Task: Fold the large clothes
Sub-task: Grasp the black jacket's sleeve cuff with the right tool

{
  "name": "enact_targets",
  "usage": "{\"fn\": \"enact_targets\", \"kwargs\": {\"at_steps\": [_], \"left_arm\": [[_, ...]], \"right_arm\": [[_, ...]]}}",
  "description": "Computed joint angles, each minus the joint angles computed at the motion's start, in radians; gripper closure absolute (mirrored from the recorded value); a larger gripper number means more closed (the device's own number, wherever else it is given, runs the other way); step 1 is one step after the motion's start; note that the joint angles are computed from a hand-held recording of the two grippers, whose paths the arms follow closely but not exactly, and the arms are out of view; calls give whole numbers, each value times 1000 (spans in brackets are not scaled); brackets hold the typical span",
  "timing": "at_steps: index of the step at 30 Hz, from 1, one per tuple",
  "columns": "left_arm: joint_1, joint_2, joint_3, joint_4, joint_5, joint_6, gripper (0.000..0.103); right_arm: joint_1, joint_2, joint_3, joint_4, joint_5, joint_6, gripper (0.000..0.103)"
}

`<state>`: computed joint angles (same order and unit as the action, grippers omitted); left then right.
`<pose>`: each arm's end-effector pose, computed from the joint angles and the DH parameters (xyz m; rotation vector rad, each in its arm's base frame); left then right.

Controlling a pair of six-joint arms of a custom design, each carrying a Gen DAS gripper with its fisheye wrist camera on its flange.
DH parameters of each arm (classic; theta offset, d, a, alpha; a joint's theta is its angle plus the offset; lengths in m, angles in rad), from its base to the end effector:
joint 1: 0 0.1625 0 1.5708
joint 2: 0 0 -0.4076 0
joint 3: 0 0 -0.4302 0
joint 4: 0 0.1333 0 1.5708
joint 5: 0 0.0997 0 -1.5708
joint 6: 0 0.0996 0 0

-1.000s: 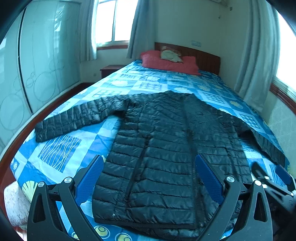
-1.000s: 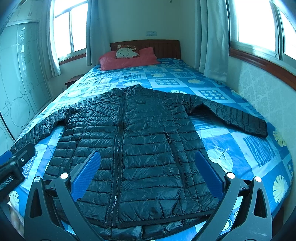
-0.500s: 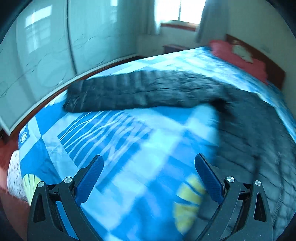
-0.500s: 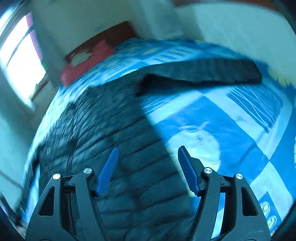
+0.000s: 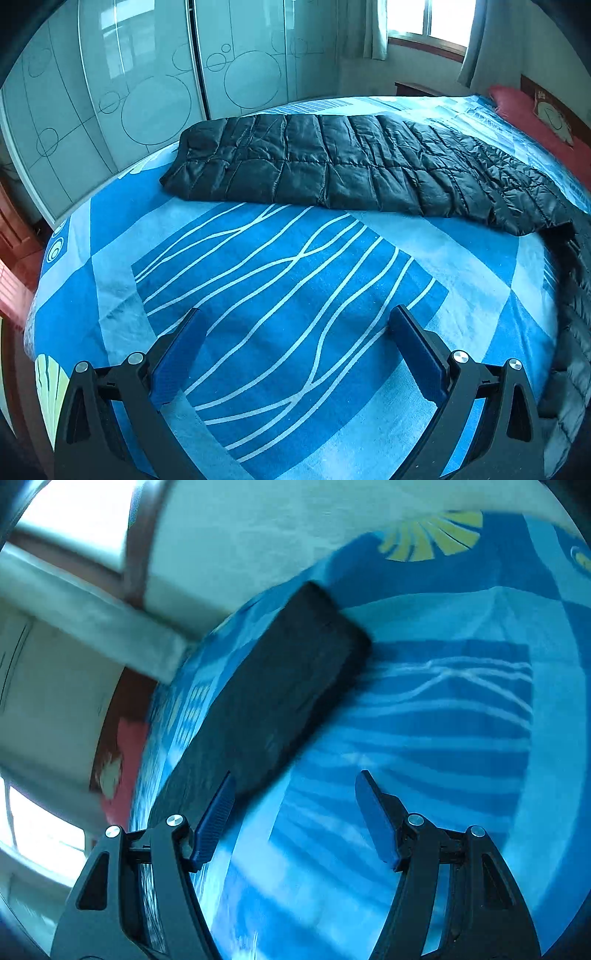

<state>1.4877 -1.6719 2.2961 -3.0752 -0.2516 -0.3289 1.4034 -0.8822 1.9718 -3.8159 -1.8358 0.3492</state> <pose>0.1966 -0.4083 0.3776 -0.8483 1.6575 -1.0836 0.0080 -0.5960 0.1483 -0.8526 -2.3727 1.6612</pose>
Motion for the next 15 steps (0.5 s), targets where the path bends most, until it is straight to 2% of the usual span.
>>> {"fn": "enact_targets", "kwargs": {"at_steps": [6,10,11,12,13,14,15], "left_arm": [[0,54,-14,-85,32,58,4],[8,89,-34,-128,38,95,4],[4,83,-28,-121,43,87,4],[4,86,-30,-125,43,90,4],[5,88,-31,-125,43,90,4],[5,85,-30,-121,43,88,4],[5,87,-30,-122,45,88,4]], "right_arm": [[-28,54,-87,-81,61,-33,29],[-8,89,-159,-69,-6,-85,29],[-5,92,-166,-71,-21,-97,34],[-2,98,-180,-60,-32,-111,55],[-1,106,-192,-57,-49,-93,69],[-10,103,-191,-34,-27,-72,92],[-11,105,-196,-20,-30,-55,94]]}}
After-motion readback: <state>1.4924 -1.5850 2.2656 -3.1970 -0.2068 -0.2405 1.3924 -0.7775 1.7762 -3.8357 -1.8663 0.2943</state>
